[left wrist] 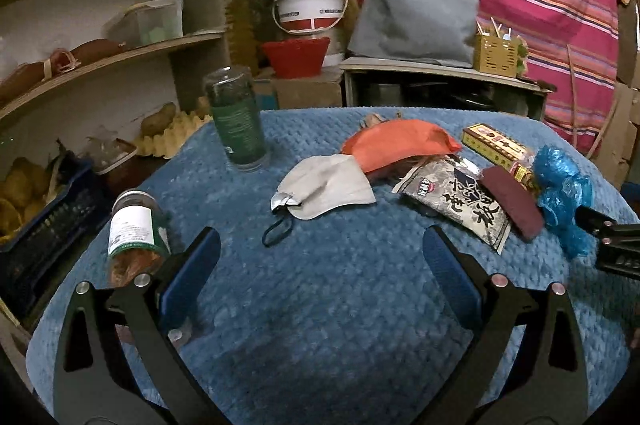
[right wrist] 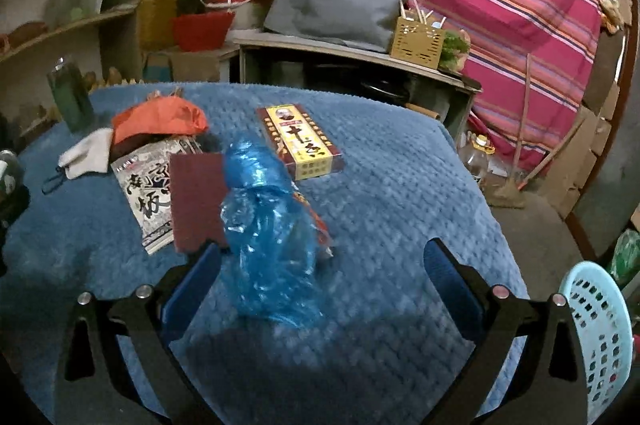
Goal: Collect trash
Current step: 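Grasp the blue plastic bag and bottle with the right tool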
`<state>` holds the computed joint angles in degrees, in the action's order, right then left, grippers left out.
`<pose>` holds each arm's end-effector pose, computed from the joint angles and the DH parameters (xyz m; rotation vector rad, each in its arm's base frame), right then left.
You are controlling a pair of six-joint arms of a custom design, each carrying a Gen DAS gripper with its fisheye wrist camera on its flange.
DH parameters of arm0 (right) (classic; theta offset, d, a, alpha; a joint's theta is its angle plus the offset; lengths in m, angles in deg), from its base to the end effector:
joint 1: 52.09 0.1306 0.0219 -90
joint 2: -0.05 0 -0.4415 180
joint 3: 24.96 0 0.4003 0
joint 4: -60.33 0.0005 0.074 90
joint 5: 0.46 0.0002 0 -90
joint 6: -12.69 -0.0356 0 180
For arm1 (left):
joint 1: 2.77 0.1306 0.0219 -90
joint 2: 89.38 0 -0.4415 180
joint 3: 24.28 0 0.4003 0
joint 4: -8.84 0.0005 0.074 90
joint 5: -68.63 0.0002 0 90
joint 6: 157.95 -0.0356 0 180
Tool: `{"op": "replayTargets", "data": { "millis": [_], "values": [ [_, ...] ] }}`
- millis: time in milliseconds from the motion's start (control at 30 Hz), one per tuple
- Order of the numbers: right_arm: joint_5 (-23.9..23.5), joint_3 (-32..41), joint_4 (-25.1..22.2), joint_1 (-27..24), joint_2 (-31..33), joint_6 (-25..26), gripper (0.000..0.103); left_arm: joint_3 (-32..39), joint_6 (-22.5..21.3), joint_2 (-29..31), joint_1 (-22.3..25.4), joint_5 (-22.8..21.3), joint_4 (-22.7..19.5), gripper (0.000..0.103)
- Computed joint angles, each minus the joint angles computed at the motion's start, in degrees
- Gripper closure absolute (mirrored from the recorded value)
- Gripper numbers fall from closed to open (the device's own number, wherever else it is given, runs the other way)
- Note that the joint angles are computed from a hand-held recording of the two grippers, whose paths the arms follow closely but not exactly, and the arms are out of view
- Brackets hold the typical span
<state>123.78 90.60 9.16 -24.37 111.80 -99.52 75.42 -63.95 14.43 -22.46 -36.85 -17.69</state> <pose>0.5892 0.2864 0.4910 0.1599 2.2308 -0.2543 0.5864 -0.2003 0.4753 0.1242 2.0807 0.0333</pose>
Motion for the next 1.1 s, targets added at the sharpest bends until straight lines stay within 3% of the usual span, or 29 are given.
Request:
{"op": "replayTargets", "data": {
  "millis": [133, 200, 267, 300, 400, 467, 667, 933, 1100],
  "values": [
    [-0.4, 2.5, -2.6, -0.3, 2.0, -0.2, 0.010, -0.2, 0.3, -0.1, -0.1, -0.6, 0.3, 0.005],
    [-2.0, 2.7, -3.0, -0.5, 2.1, -0.1, 0.033, -0.4, 1.0, -0.2, 0.2, -0.2, 0.5, 0.005],
    [-4.0, 2.6, -3.0, -0.9, 2.1, -0.2, 0.044, -0.2, 1.8, -0.2, 0.5, 0.6, 0.0, 0.005],
    [-5.1, 2.0, -2.3, -1.0, 1.8, -0.1, 0.057, 0.1, 2.2, 0.0, 0.7, 1.2, -0.6, 0.005],
    [-8.4, -0.2, 1.1, -1.6, 0.4, 0.3, 0.076, 0.7, 2.9, 0.3, 1.0, 2.0, -1.7, 0.005],
    [-9.5, -2.1, 3.9, -2.0, -0.9, -0.1, 0.082, 0.6, 2.9, 0.3, 0.9, 1.2, -1.6, 0.005],
    [-3.6, -4.7, 6.9, -2.8, -3.0, 3.0, 0.083, 0.9, 2.7, 0.5, 0.8, 1.2, -2.1, 0.005],
    [-7.2, -12.2, 14.2, -5.9, -7.8, -3.5, 0.083, 2.4, 3.6, 1.4, 1.1, 1.2, -4.5, 0.005],
    [-5.3, -15.1, 18.4, -5.5, -9.4, -3.9, 0.083, 6.2, 2.6, 3.6, 0.3, 1.4, -8.5, 0.005]
  ]
}}
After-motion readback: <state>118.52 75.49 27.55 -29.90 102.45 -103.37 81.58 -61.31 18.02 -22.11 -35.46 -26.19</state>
